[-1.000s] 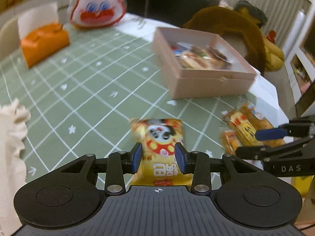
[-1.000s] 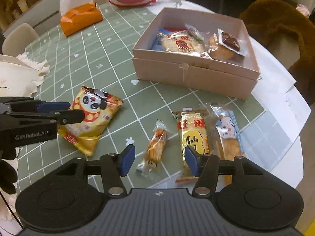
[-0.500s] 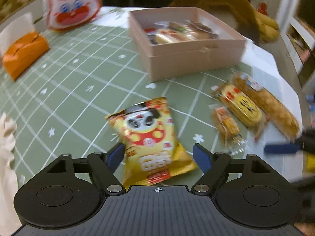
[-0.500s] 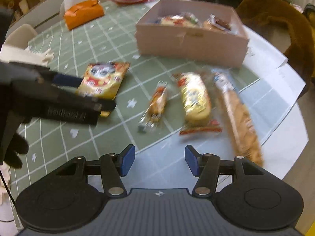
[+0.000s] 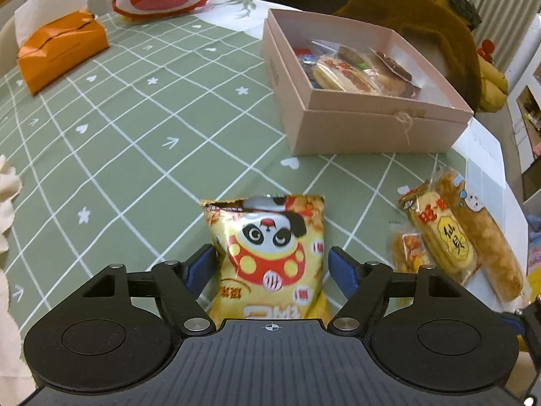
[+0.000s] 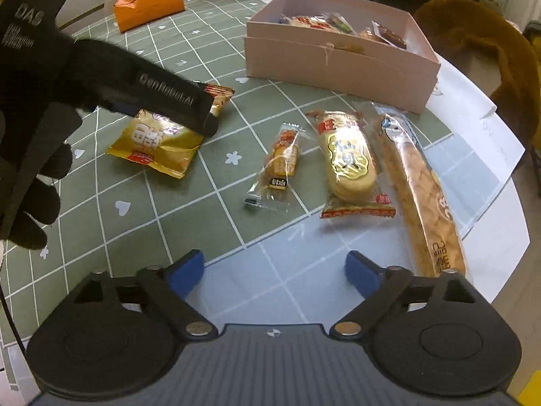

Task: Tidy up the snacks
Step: 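Hold the panda chip bag in the left gripper while the right gripper hovers over the orange candy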

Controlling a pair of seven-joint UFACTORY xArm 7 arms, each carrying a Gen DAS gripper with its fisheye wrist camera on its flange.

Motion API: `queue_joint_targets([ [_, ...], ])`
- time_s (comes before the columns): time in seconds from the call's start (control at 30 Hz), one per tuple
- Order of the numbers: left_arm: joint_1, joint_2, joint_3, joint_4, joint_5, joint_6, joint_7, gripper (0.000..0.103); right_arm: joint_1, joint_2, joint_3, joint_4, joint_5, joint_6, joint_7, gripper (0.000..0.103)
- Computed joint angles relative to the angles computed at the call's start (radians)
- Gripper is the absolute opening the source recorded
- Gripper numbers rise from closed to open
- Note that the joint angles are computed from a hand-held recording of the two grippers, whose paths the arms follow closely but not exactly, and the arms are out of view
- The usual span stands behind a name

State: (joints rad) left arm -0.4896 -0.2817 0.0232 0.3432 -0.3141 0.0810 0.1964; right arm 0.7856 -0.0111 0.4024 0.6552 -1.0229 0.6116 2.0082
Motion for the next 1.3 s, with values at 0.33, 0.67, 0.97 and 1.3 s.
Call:
queue_joint_targets([
  [0.33,-0.094,-0.011,0.092,-0.011,-0.084,-0.021,0.086,0.075,0.002,0.020,-0.009,0.018,0.051,-0.005,-0.039,0.103],
  [0.67,-0.146,-0.030,0.142,-0.023,-0.161,-0.029,0.160,0.074,0.014,0.028,-0.015,0.035,0.101,0.017,-0.039,0.103],
  [0.97,-0.160,-0.040,0.158,-0.030,-0.184,-0.033,0.177,0.071,0.011,0.022,-0.016,0.023,0.090,0.004,-0.049,0.103],
  [1.3,-0.223,-0.158,0.275,-0.096,-0.248,-0.010,0.239,0.052,-0.023,-0.088,0.008,-0.028,0.044,-0.050,-0.076,0.087],
])
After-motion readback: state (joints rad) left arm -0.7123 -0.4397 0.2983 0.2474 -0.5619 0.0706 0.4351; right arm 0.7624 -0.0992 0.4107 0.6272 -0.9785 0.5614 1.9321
